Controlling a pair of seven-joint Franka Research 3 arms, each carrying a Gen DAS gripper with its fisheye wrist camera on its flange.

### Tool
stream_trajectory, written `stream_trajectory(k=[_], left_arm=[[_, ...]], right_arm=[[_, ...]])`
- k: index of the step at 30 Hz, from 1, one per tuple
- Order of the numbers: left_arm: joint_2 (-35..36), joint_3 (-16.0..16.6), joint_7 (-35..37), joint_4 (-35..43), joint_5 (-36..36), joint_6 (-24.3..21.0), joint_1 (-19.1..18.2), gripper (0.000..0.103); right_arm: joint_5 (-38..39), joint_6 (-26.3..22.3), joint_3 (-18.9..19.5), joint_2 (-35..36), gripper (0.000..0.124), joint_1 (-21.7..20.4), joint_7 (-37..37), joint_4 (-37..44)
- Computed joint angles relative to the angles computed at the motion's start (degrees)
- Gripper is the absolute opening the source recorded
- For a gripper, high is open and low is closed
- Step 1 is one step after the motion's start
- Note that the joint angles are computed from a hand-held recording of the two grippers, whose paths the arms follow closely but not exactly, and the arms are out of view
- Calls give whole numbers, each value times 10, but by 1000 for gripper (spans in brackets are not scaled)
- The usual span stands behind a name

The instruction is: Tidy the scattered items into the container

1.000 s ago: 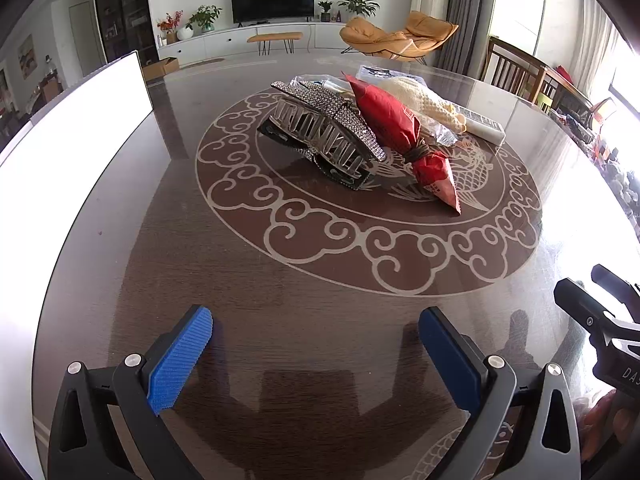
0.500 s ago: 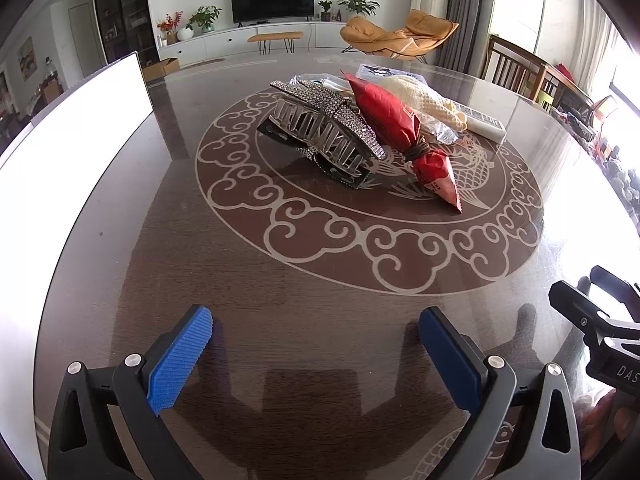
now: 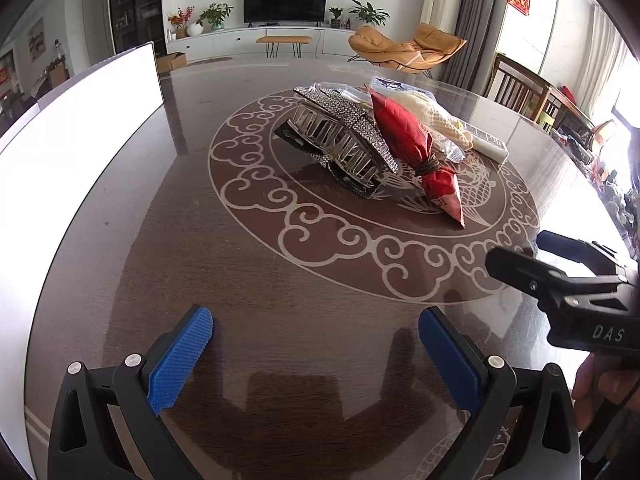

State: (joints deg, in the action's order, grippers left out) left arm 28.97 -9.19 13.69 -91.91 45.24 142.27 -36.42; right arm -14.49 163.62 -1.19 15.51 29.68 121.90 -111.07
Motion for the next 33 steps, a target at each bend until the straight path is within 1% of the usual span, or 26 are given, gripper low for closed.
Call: stream_trajectory(k=[2, 4, 5, 7, 8, 10, 11, 12, 14, 15, 16, 17, 18, 21, 23, 25, 26, 28, 29, 30, 31, 32, 33], left_arm=[[4, -1, 6, 7, -2, -9, -1, 103], [9, -1, 13, 14, -4, -19, -4, 103], [11, -1, 16, 18, -5, -25, -5, 103], [12, 0, 15, 20, -6, -28, -6, 103], [9, 1, 10, 16, -6, -23, -5, 103], [9, 1, 10, 15, -5, -23, -4, 103], [11, 1, 13, 18, -6, -27, -5, 103], [13, 1, 15, 21, -6, -31, -5, 103], [18, -1, 25, 31, -10, -46, -8, 103], [20, -1, 32, 37, -12, -54, -8, 103], [21, -2, 36, 38, -14, -54, -7, 103], [22, -5, 49, 39, -19, -51, -3, 103], [24, -13, 78, 44, -36, -50, 7, 103], [36, -42, 178, 72, -121, -67, 44, 103], [29, -52, 208, 59, -172, -36, 69, 103], [19, -46, 216, 40, -193, -5, 79, 103], [16, -38, 214, 35, -190, 0, 76, 103], [18, -21, 214, 43, -171, -15, 64, 103], [23, -15, 217, 52, -160, -28, 58, 103], [30, -9, 221, 65, -148, -46, 50, 103], [35, -4, 223, 73, -136, -53, 45, 103], [37, 0, 219, 72, -126, -41, 44, 103], [41, 4, 214, 75, -117, -33, 43, 103]], right_arm=[[26, -17, 18, 47, 102, -13, -47, 68], [41, -65, 24, 102, 102, -14, -95, 151], [27, -86, 7, 124, 102, 0, -95, 186], [-19, -111, -49, 154, 102, 42, -35, 229], [-27, -124, -56, 160, 102, 47, -22, 242], [-70, -130, -81, 160, 102, 70, 19, 244], [-90, -130, -93, 154, 102, 79, 48, 236], [-94, -130, -92, 146, 102, 76, 66, 226], [-70, -135, -62, 134, 102, 49, 58, 208], [-63, -117, -52, 123, 102, 38, 54, 188], [-74, -120, -55, 113, 102, 41, 55, 176], [-78, -109, -51, 103, 102, 37, 52, 158], [-70, -97, -42, 89, 102, 27, 44, 136], [-78, -67, -36, 47, 102, 16, 36, 69], [-89, -53, -36, 17, 102, 11, 42, 25], [-84, -43, -30, -14, 102, -4, 49, -16], [-52, -23, -17, -31, 102, -25, 36, -40], [76, 23, 20, -65, 102, -86, -23, -91], [128, 39, 27, -80, 102, -105, -36, -109], [161, 48, 27, -93, 102, -117, -39, -123], [173, 53, 21, -103, 102, -125, -35, -132], [176, 50, 17, -107, 102, -132, -40, -133], [169, 34, 15, -105, 102, -138, -47, -124]])
